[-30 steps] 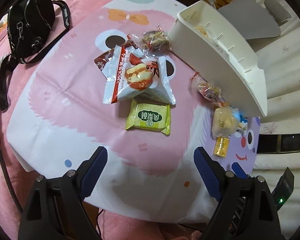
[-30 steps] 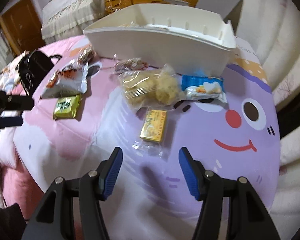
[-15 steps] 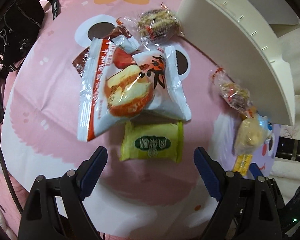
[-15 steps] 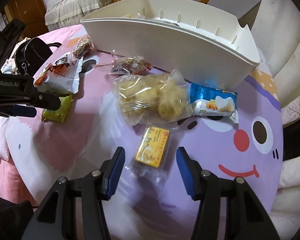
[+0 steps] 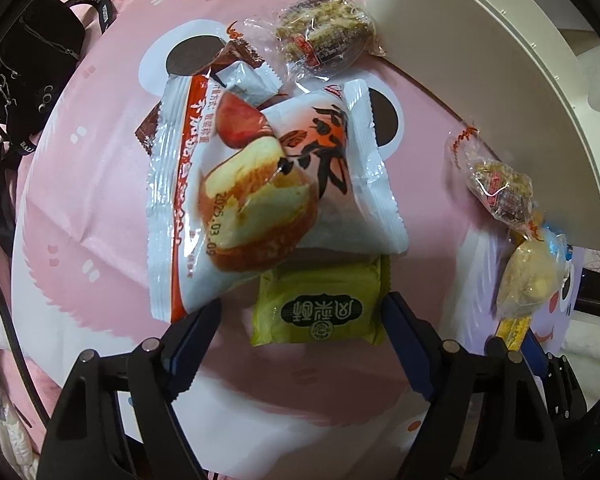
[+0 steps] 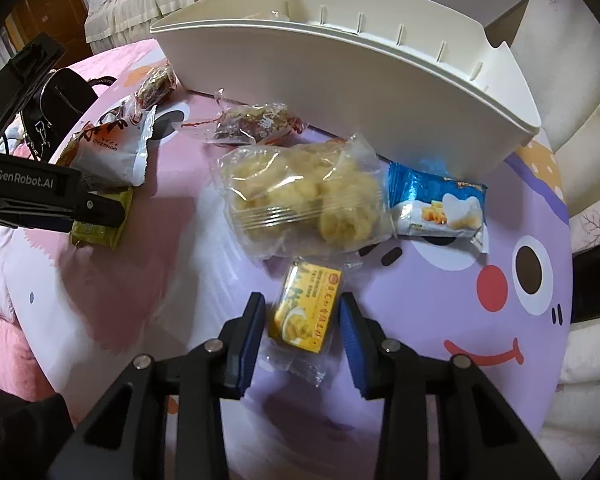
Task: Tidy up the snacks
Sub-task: 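Grasp the yellow-green square pack with the left gripper while the right grasps the yellow bar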
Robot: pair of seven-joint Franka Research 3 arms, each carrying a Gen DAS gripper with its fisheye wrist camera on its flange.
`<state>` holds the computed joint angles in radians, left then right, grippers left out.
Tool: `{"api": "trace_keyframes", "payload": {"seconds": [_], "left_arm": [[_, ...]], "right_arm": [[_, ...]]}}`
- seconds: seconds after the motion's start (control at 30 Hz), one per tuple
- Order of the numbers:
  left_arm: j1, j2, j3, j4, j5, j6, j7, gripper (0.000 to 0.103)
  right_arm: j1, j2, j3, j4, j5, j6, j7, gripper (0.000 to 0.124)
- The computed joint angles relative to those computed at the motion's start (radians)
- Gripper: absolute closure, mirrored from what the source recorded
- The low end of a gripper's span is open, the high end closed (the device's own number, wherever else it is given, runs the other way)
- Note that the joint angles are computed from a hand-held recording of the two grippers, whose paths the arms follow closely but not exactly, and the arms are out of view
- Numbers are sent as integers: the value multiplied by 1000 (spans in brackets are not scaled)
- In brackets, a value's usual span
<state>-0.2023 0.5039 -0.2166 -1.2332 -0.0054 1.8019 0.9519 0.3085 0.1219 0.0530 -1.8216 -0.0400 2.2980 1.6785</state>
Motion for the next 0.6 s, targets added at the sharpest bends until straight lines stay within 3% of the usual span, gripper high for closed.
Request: {"api": "trace_keyframes", "payload": {"seconds": [0.07,0.13,0.2,0.33,0.6], "left_arm": [[-5,17,1,30,8,-18,2,28],[-13,27,2,52,22,-26,9,41],[-26,42,6,84,48,-47,21,48],[-37,52,9,104,64,-53,26,52],[-26,-20,3,-10,50,-21,23,54]], "right_arm": [[2,4,0,5,-5,-4,6,87],[4,9,1,9,-5,-9,8,89],[8,9,1,9,-15,-12,15,92],[15,5,1,5,-44,-21,29,96],[9,-32,6,-34,-24,-25,23,97]]}}
